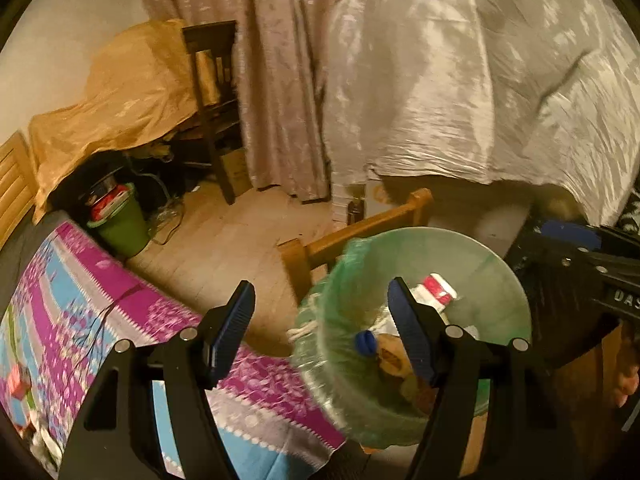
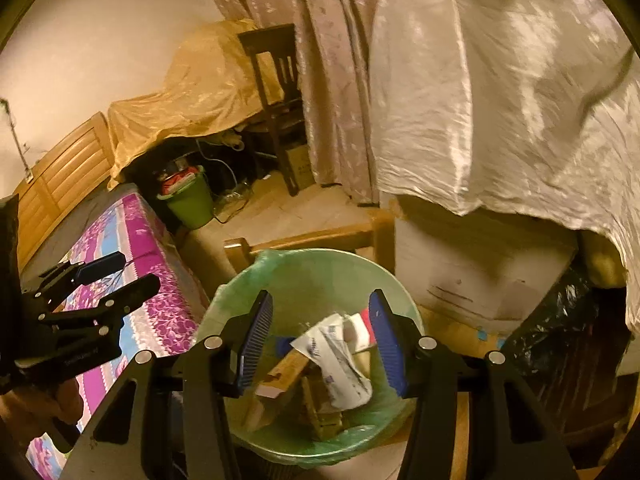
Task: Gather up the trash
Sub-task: 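Return both tools to the trash pile on the bed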
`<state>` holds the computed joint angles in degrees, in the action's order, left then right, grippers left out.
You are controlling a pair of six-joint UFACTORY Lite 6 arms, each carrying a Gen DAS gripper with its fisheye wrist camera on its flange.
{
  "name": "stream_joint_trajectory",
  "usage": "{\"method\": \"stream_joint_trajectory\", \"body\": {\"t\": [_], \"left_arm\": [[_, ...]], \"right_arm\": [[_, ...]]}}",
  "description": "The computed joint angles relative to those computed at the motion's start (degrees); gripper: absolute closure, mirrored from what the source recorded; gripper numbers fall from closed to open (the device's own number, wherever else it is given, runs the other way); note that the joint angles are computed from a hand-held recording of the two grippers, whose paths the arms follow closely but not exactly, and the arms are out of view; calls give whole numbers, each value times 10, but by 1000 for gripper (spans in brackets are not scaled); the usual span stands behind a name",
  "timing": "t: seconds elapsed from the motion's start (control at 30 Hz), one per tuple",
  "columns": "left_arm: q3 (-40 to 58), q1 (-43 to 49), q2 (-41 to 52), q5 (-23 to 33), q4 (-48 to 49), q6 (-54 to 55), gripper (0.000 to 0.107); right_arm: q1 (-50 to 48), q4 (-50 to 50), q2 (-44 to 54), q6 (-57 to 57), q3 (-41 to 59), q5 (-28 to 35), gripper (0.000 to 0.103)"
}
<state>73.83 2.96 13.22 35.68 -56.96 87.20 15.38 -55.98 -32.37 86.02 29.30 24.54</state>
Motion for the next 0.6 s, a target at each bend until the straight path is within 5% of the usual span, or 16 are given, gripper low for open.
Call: {"method": "stream_joint_trajectory", "body": {"t": [0.3, 0.6], "left_arm": [[12, 136, 9, 45, -38, 46, 41], [87, 305, 68, 100, -50, 94, 41]], "right_arm": [[198, -164, 77, 213, 77, 130, 50], [374, -237, 282, 299, 259, 237, 50]]}}
